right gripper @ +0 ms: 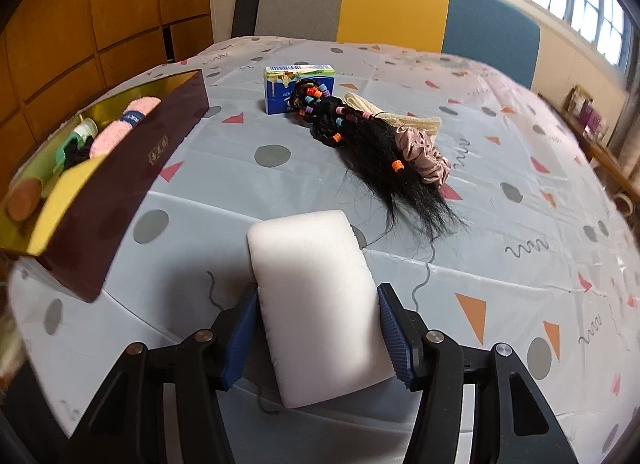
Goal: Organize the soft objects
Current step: 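Carry the white foam block into the gold tray and open the right tool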
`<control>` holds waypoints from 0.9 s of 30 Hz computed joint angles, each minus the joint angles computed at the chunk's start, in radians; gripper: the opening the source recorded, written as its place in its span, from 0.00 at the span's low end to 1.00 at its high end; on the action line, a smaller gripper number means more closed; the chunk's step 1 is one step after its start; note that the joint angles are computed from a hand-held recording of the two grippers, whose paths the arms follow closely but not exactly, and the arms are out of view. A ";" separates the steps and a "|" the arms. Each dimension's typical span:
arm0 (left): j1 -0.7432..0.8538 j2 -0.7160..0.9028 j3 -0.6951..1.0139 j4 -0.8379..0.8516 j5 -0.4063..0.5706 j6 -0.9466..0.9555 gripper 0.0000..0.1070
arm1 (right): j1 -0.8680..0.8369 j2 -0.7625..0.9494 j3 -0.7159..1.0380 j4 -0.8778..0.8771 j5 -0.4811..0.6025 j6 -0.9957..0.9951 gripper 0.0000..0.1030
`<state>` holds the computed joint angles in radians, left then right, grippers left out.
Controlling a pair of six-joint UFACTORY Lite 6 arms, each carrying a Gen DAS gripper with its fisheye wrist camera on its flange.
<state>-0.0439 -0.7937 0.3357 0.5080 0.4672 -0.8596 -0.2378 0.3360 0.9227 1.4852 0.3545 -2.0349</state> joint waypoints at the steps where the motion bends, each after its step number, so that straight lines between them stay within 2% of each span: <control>1: 0.037 -0.009 -0.002 -0.040 -0.005 0.054 0.70 | -0.008 0.000 0.012 -0.061 0.025 0.069 0.56; 5: 0.194 -0.029 -0.014 -0.233 -0.033 0.288 0.68 | -0.025 -0.063 0.035 -0.192 0.143 0.247 0.56; 8: 0.279 -0.046 -0.026 -0.331 -0.041 0.413 0.68 | 0.008 -0.161 0.028 -0.212 0.244 0.282 0.56; 11: 0.334 -0.072 -0.033 -0.386 -0.039 0.486 0.68 | 0.103 -0.255 0.019 -0.222 0.291 0.308 0.56; 14: 0.369 -0.084 -0.034 -0.431 -0.037 0.549 0.68 | 0.241 -0.294 0.031 -0.248 0.292 0.355 0.56; 18: 0.386 -0.090 -0.033 -0.451 -0.032 0.579 0.68 | 0.428 -0.257 0.084 -0.304 0.275 0.464 0.56; 23: 0.416 -0.096 -0.040 -0.482 -0.034 0.615 0.68 | 0.640 -0.107 0.213 -0.450 0.230 0.683 0.56; 27: 0.459 -0.098 -0.050 -0.536 -0.035 0.687 0.68 | 0.781 0.042 0.319 -0.644 0.144 0.946 0.56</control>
<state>0.4154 -0.8914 0.2856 -0.0278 0.4320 -0.1727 0.5435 0.3779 1.2421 0.8412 0.4982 -1.0892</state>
